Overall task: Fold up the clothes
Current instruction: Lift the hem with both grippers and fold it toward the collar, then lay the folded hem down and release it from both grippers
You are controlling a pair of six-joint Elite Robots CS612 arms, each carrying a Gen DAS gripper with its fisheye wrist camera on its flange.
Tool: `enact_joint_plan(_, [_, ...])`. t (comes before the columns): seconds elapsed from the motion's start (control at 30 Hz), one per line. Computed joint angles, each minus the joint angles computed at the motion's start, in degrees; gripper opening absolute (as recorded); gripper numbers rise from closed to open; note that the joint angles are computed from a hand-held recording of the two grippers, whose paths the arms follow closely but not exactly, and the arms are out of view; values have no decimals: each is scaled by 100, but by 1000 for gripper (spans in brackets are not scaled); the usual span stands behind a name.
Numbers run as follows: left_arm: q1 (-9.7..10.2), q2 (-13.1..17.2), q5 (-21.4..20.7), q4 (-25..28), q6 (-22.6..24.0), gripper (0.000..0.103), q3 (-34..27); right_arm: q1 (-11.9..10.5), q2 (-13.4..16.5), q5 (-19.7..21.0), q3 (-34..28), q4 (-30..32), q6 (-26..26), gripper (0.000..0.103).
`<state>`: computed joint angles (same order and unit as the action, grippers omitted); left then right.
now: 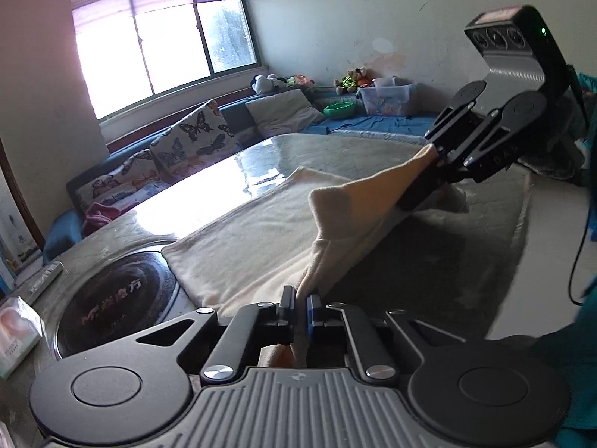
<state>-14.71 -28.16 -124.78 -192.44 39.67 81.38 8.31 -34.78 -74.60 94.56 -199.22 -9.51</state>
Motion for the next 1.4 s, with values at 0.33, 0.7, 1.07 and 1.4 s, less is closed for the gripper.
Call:
enact_joint_plan(0.33, [18,-169,-92,394,-366,7,-107,-76,-358,405,81,572,-27,8])
enact_joint_plan(0.7, [-248,664,537,1474,-596,6,-1901,-366,286,269,-1458,1868,-41,7])
enact_joint_plan(1.07, [-337,1238,1167,1825,-1644,7,-2764,-367,909,-794,-1770,839,1379,21])
enact_joint_plan(1.4, [-400,1240,1817,1618,-2026,24,-2833,-392,793,-1070,-1320,587,1950,33])
